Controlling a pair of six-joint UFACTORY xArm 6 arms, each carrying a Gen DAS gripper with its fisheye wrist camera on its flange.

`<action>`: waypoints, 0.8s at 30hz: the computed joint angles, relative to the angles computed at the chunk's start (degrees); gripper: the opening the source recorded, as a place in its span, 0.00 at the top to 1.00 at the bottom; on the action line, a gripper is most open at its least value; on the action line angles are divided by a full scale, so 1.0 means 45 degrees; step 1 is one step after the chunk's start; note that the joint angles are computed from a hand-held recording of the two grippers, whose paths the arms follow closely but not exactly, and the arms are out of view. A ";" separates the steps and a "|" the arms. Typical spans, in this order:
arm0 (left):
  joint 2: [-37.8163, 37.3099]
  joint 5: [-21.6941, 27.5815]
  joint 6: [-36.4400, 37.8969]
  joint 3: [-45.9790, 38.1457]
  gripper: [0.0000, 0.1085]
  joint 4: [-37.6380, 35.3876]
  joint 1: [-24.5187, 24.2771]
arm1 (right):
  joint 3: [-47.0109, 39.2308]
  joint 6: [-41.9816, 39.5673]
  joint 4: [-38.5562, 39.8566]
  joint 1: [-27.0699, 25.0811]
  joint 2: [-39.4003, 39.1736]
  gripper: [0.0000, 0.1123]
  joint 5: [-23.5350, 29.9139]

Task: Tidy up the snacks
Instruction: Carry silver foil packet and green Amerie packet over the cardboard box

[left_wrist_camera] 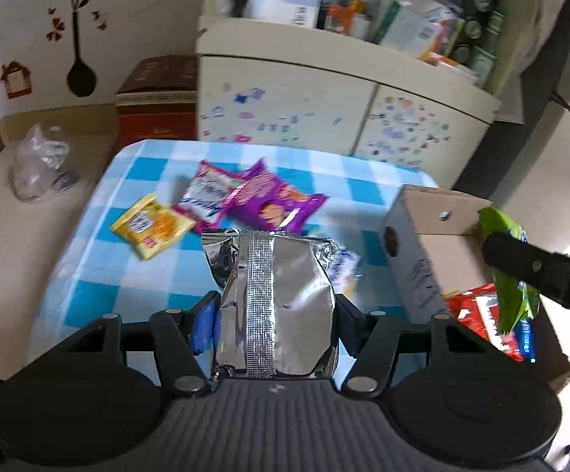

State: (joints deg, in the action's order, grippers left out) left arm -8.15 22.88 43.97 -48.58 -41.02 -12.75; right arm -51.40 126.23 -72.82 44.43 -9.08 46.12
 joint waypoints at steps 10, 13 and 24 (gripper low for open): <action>-0.0335 -0.0067 0.0114 0.0101 0.39 -0.0196 -0.1434 | 0.1389 0.0763 0.0264 0.0327 -0.1809 0.45 0.1633; -0.0350 -0.0116 0.0007 0.0103 0.39 -0.0142 -0.1864 | 0.1652 0.0876 0.0463 0.0339 -0.2109 0.45 0.1946; 0.0021 -0.0301 -0.0705 -0.0253 0.39 0.0411 -0.3184 | 0.2552 0.1555 0.0880 0.0706 -0.3306 0.45 0.3345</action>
State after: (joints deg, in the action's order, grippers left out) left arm -8.05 21.52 40.79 -49.72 -39.17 -27.08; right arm -39.91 133.23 -68.86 47.61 -23.96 61.18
